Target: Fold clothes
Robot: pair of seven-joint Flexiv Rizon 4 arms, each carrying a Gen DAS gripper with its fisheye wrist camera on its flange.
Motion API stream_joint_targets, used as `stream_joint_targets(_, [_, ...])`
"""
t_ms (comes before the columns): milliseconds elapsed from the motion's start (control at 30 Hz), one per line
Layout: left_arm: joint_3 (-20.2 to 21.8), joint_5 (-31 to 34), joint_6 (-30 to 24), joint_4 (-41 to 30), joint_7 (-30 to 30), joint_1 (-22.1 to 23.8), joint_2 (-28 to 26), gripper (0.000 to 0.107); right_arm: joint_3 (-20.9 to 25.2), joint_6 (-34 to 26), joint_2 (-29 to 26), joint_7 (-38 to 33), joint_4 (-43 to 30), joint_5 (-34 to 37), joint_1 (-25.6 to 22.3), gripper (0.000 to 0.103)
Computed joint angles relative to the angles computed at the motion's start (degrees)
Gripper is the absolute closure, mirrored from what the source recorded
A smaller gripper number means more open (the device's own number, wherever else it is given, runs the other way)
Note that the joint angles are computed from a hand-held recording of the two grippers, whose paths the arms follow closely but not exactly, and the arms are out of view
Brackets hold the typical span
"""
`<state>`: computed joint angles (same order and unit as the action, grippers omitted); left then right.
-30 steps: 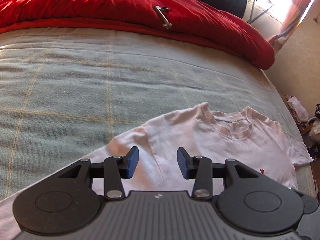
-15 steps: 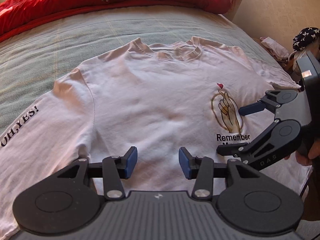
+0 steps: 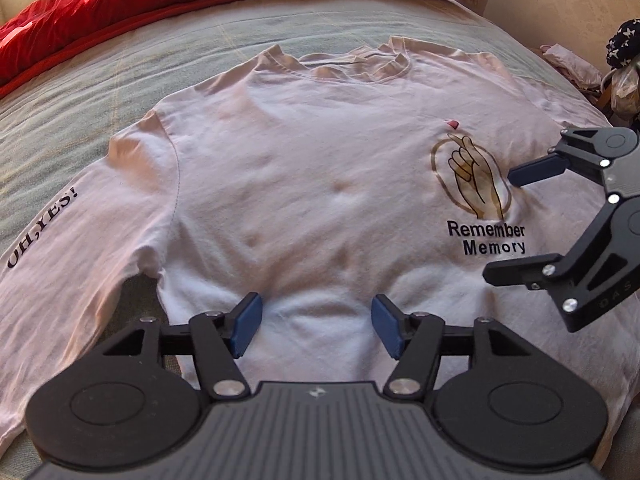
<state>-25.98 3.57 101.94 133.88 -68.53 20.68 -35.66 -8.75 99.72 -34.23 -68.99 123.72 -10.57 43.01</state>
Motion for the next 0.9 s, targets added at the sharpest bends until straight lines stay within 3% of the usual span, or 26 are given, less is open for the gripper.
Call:
stream_joint_targets(67, [1.7, -0.9, -1.0, -0.5, -0.4, -2.1, 0.7, 0.043, 2.2, 4.2, 1.8, -1.9, 3.4, 0.4, -2.6, 0.0])
stream_joint_targets(200, [6.6, -3.8, -3.7, -1.6, -1.3, -8.1, 2.6, 0.041, 7.5, 0.1, 5.2, -4.5, 8.2, 0.2, -9.0, 0.0])
stream_joint_targets(333, [15.9, -8.2, -9.3, -4.0, -3.9, -19.2, 5.8, 0.044, 6.4, 2.0, 7.9, -7.4, 13.6, -0.1, -8.8, 0.0])
stream_joint_targets(400, [18.0, -8.8, -9.4, -5.3, -3.9, -22.7, 6.5, 0.045, 7.5, 1.5, 9.2, -7.8, 14.8, 0.2, -10.3, 0.0])
stream_joint_targets(433, [17.6, -7.3, -9.7, -6.3, -5.0, -22.9, 6.7, 0.045, 8.3, 1.4, 9.6, -7.6, 15.1, 0.5, -11.3, 0.0])
stream_joint_targets(533, [10.2, -10.6, -8.3, -9.0, -1.5, -20.4, 5.4, 0.045, 10.6, 1.6, 10.6, -6.0, 15.3, 1.6, -14.7, 0.0])
stream_joint_targets(600, [3.9, -10.8, -7.6, -13.5, 1.2, -18.5, 1.7, 0.044, 10.7, 2.8, 10.8, -5.1, 15.3, 2.5, -15.8, 0.0])
stream_joint_targets(667, [0.9, -10.4, -7.3, -19.3, 3.7, -19.2, -2.8, 0.044, 12.0, 3.7, 11.1, -4.6, 15.2, 2.7, -18.6, 0.0])
stream_joint_targets(733, [1.0, -10.7, -8.0, -26.0, 5.0, -22.5, -7.0, 0.046, 11.2, 4.6, 11.6, -4.6, 15.6, 3.3, -19.4, 0.0])
stream_joint_targets(800, [2.8, -11.1, -8.7, -33.5, 6.3, -26.6, -11.2, 0.058, 9.5, 5.4, 12.2, -5.4, 16.3, 3.9, -19.4, 0.0])
stream_joint_targets(833, [4.1, -11.5, -9.2, -36.8, 6.8, -28.5, -12.9, 0.067, 8.6, 5.8, 12.5, -5.9, 16.6, 4.3, -19.4, 0.0])
stream_joint_targets(900, [8.8, -13.6, -11.3, -43.0, 5.3, -33.4, -15.6, 0.069, 7.5, 6.9, 12.7, -7.1, 17.2, 5.1, -20.0, 0.0])
